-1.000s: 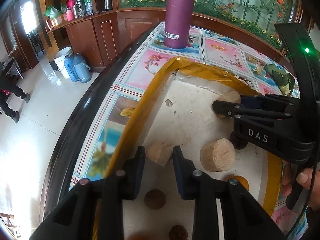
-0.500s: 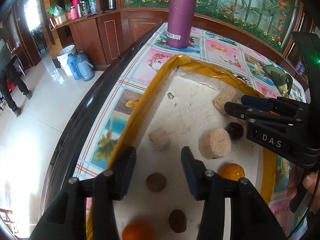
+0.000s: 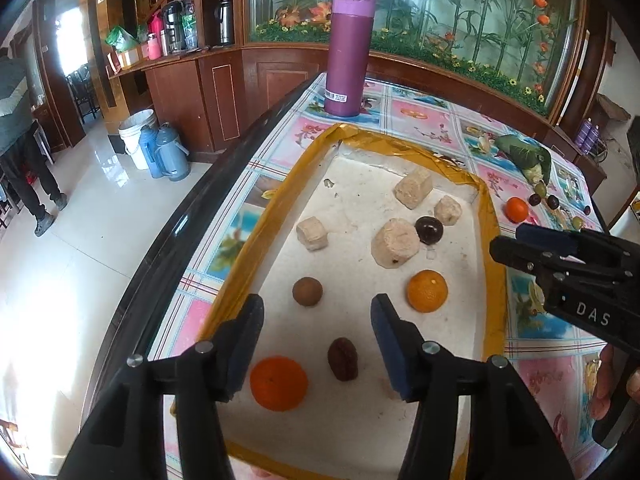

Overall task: Organize fruits
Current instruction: 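Open the left tool to drop the pale cube while the right tool releases the cake block, then move both tools back toward the remaining fruit on the tablecloth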

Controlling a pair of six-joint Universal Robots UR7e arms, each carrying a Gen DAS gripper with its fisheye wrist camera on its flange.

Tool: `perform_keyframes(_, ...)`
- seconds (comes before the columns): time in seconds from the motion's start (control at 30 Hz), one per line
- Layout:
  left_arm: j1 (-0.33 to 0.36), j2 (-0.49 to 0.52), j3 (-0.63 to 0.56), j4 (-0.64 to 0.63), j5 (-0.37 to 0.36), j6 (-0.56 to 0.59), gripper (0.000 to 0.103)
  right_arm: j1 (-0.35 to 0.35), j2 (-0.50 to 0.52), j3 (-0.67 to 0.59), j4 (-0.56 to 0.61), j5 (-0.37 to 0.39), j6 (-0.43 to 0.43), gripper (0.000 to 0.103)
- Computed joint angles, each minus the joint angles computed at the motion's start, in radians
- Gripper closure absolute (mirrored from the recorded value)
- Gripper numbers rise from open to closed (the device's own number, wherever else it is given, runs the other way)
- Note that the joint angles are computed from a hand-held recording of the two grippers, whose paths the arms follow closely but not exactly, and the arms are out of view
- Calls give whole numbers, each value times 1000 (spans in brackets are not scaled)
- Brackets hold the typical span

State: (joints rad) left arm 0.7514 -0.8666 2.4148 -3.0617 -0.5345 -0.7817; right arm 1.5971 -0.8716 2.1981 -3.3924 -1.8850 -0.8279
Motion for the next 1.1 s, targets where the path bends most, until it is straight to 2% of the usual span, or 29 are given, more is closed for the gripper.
perform_keyframes(0.3,-94,34,-11,85,8,-95,30,-104,-134,170,-70,13,-36,60)
perform_keyframes(0.47,-146,81,-57,159,-19,-173,27,-204,-220,224,-56,42,-66,57)
perform_keyframes(0.6,-179,145,-124,213,-42,-180,25,-295,-303,259,-44,86,-114,54)
perform_keyframes(0.67,-192,177,-162,246,-55,-187,25,-343,-347,263,-37,109,-136,46)
perform_keyframes(0.77,-205,218,-213,273,-78,-192,25,-405,-408,238,2,150,-154,46)
perform_keyframes(0.9,-210,269,-277,307,-102,-191,25,-462,-447,139,45,187,-143,46)
perform_keyframes(1.1,-185,329,-382,370,-111,-172,24,-476,-375,-100,132,163,-67,39)
